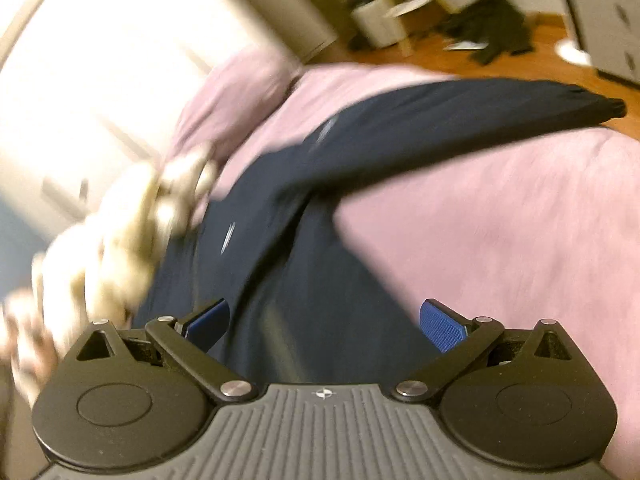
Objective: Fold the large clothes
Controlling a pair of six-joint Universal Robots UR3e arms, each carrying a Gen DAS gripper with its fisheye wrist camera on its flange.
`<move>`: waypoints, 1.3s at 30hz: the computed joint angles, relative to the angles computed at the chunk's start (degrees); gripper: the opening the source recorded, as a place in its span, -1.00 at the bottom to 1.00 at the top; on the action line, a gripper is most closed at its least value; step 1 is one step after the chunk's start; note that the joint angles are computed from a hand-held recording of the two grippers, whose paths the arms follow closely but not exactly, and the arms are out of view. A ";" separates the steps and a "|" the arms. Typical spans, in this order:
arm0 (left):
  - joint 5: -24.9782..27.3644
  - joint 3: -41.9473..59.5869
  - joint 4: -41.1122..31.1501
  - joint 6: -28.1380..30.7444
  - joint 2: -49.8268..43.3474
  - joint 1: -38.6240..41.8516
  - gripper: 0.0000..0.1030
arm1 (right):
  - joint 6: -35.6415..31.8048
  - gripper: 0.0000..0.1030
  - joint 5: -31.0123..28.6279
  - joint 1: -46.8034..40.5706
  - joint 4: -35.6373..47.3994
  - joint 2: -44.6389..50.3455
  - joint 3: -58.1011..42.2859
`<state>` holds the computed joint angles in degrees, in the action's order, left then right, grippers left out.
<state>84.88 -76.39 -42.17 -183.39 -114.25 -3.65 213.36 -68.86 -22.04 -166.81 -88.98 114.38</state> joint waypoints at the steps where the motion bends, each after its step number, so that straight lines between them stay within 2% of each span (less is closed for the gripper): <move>1: 0.62 2.32 -0.42 -0.99 -2.62 -0.19 1.00 | 1.63 0.97 1.67 -2.73 -1.69 2.76 -1.25; 5: -0.19 6.23 -2.18 -4.36 -8.22 0.43 1.00 | 9.84 0.96 3.76 -9.18 -7.43 14.08 -5.48; 9: 0.17 0.80 6.00 -3.15 -7.81 0.43 1.00 | 15.95 0.94 6.30 -12.31 -13.90 22.74 -8.49; 13: 0.24 -1.13 7.93 -2.54 -7.35 0.55 1.00 | 19.79 0.85 2.87 -12.00 -20.20 28.43 -12.55; 18: 0.10 -0.60 8.46 -3.53 -8.04 0.50 1.00 | 26.20 0.68 -1.46 -11.60 -21.42 35.07 -20.04; 19: -0.06 -0.72 8.67 -3.58 -8.05 0.56 1.00 | 27.58 0.58 -2.11 -11.59 -21.76 36.17 -21.33; 21: -0.53 -1.08 9.04 -3.50 -7.98 0.80 1.00 | 30.06 0.16 -3.97 -11.30 -19.08 38.70 -25.82; 22: -0.90 -1.45 9.51 -3.53 -7.85 1.00 1.00 | 31.06 -0.23 -4.60 -11.37 -17.50 39.73 -27.37; 23: -1.51 -2.32 10.61 -3.58 -7.62 1.34 1.00 | 31.88 -0.50 -4.51 -11.80 -15.68 40.43 -28.32; 25: -3.03 -4.74 13.33 -4.56 -6.77 2.19 1.00 | 31.85 -0.63 -2.40 -13.28 -16.17 41.48 -28.01; 27: -4.33 -5.27 13.47 -5.63 -6.07 2.99 1.00 | 27.66 -0.65 -3.38 -12.84 -11.15 40.75 -30.43; 28: -5.07 -5.31 13.02 -6.34 -5.58 3.46 1.00 | 23.88 -0.67 -6.04 -11.88 -8.04 39.33 -31.28; 30: -6.60 -4.83 11.29 -8.00 -4.75 4.34 1.00 | 14.38 -0.69 -16.16 -7.13 -0.43 38.36 -38.68; 32: -7.44 -4.80 10.58 -9.08 -3.76 5.07 1.00 | 3.94 -0.71 -26.52 -1.01 3.73 39.36 -46.74; 34: -7.94 -5.91 12.42 -9.28 -2.63 5.74 1.00 | -9.88 -0.71 -34.71 6.09 4.49 42.33 -55.43; 36: -8.38 -6.57 14.32 -8.90 -1.69 6.44 1.00 | -24.89 -0.70 -38.84 12.94 0.94 46.01 -61.47; 39: -9.14 -5.89 14.45 -8.40 -1.13 7.56 1.00 | -46.18 -0.69 -37.36 21.91 -4.30 51.48 -66.19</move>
